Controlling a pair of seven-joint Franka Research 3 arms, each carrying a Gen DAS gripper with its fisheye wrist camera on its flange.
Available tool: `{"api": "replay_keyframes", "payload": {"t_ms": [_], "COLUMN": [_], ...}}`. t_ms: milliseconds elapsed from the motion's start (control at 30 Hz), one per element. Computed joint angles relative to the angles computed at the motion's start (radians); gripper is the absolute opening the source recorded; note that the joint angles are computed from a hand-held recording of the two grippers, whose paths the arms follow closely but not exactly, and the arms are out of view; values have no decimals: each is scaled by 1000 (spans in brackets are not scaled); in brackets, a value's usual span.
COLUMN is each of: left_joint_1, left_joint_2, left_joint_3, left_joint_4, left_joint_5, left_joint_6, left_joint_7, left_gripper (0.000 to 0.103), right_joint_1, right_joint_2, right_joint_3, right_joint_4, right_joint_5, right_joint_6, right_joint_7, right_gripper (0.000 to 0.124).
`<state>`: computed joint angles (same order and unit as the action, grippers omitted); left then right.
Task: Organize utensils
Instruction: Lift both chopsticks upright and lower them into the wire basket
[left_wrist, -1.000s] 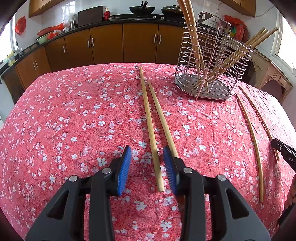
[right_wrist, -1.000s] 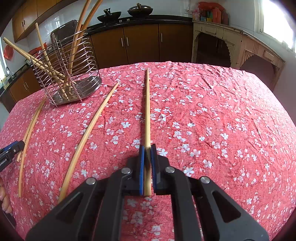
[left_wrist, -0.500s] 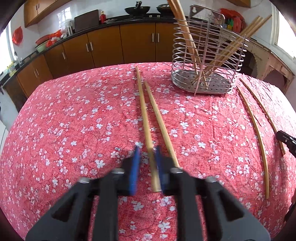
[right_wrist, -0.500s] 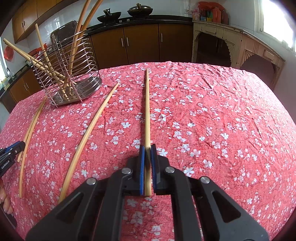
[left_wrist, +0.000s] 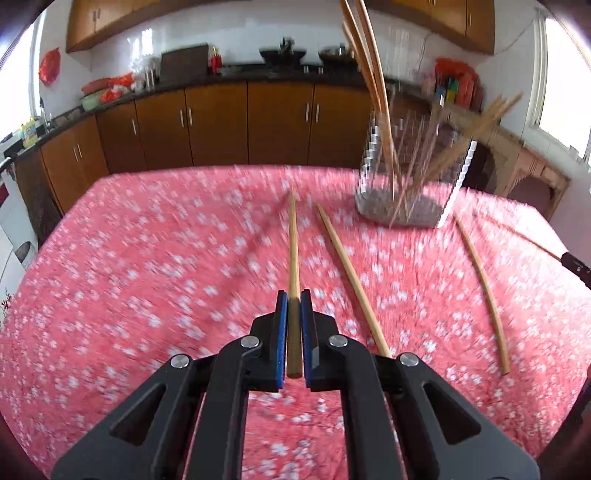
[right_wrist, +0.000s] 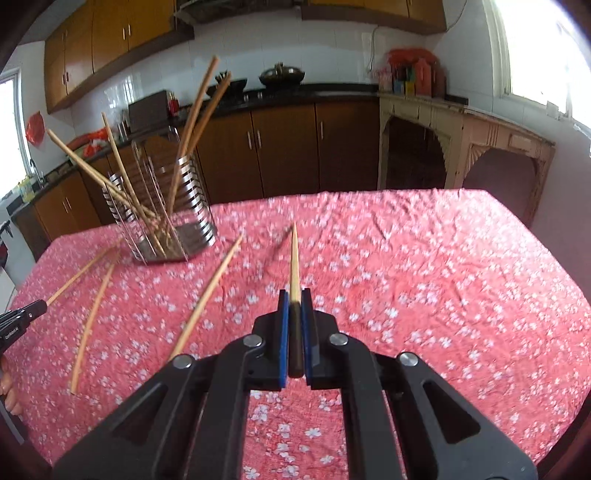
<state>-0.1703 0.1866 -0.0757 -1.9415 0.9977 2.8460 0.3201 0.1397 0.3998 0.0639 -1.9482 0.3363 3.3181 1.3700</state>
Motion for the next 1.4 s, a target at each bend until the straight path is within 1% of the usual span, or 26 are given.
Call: {"api": "replay_keyframes", "payload": {"t_ms": [33,100,133,167,200,233,300,367,467,500,533,600,800,867,967,1033,1167,1267,1333,1400], "left_joint_1": [-5,13,14,20,29,41,67,86,104,108,113,119,121,121,119,114,102,93,86,72], "left_joint_2": [-18,-47,-66,-84,-102,-111,-131,-141,-154,-157,-162,-165,-158,-155,-149,-150,-154,-146,-128,-106], "left_joint_3": [13,29,37,39,36,31,19,2,-18,-23,-27,-34,-45,-45,-45,-48,-53,-58,-59,-59], "left_joint_4": [-10,-27,-33,-37,-40,-35,-27,-14,1,4,6,12,27,31,49,67,130,196,248,299], "left_joint_5": [45,107,173,239,302,353,442,516,594,617,627,641,631,637,601,583,598,606,591,592], "left_joint_6": [15,56,71,80,89,97,112,113,107,106,109,105,97,97,85,71,51,54,65,56], "left_joint_7": [-48,-105,-177,-247,-316,-373,-469,-548,-626,-651,-662,-677,-657,-663,-614,-584,-569,-567,-560,-565], "left_gripper": [7,7,7,7,7,7,7,7,7,7,7,7,7,7,7,7,7,7,7,7], "right_joint_1": [-31,-72,-106,-129,-170,-207,-259,-286,-319,-343,-353,-343,-318,-298,-263,-302,-313,-347,-334,-295], "right_joint_2": [-11,-26,-33,-40,-48,-55,-66,-74,-85,-86,-87,-90,-92,-95,-99,-106,-126,-113,-98,-74], "right_joint_3": [33,77,110,132,170,203,246,262,278,295,299,283,234,208,171,198,197,225,218,196], "right_joint_4": [-10,-28,-34,-41,-50,-62,-78,-85,-90,-88,-86,-82,-65,-62,-43,-16,37,122,171,231], "right_joint_5": [-7,-28,-49,-69,-102,-140,-212,-273,-363,-409,-439,-466,-548,-559,-570,-647,-741,-860,-885,-877], "right_joint_6": [25,67,90,106,130,150,191,222,245,252,257,265,259,260,262,266,295,306,310,305], "right_joint_7": [-2,4,16,32,61,92,152,205,291,332,360,388,476,494,519,595,693,819,853,850], "right_gripper": [8,8,8,8,8,8,8,8,8,8,8,8,8,8,8,8,8,8,8,8]}}
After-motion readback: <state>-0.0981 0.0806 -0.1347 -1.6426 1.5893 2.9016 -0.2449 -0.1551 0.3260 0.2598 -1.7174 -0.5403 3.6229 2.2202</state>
